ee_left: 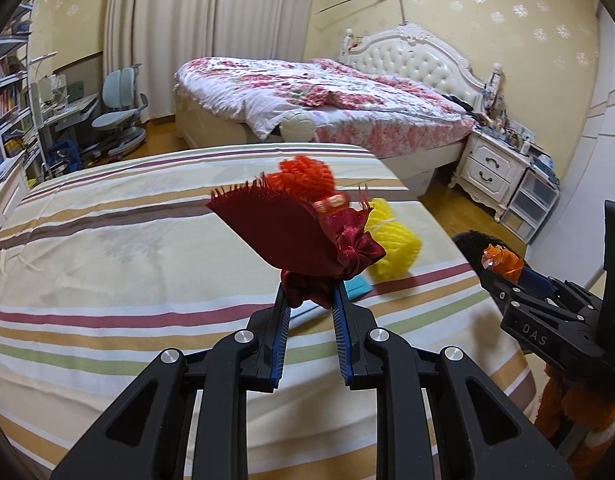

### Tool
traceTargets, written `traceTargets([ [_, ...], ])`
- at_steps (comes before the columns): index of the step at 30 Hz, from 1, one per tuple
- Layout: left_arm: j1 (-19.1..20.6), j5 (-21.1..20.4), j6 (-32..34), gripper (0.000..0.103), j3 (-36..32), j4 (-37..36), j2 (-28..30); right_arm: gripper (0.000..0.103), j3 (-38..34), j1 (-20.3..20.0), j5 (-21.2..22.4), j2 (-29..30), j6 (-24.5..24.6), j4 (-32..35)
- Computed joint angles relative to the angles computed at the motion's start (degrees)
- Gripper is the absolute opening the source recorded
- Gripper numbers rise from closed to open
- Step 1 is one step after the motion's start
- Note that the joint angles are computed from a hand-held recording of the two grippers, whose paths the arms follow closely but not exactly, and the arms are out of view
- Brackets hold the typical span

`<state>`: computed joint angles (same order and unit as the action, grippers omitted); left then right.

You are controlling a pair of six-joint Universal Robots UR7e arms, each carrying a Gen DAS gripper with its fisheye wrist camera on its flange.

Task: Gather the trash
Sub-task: 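Carry the red fringed item and orange bag over the black bin and open both tools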

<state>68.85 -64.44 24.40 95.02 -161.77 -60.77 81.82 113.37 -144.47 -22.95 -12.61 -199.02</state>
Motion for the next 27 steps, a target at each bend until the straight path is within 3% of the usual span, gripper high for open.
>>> traceTargets([
  [15,-3.85,-3.4,1.27,0.022,-0.1,0.41,4.44,0.052,5.26,-2.13,-4.84,-4.3,-0.48,-7.1],
  [27,-6.89,-4.51,3.17,0.022,-1.35,0.27,9.85,0.052,9.39,-5.17,-6.12,-7.81,-0.19,-11.28],
])
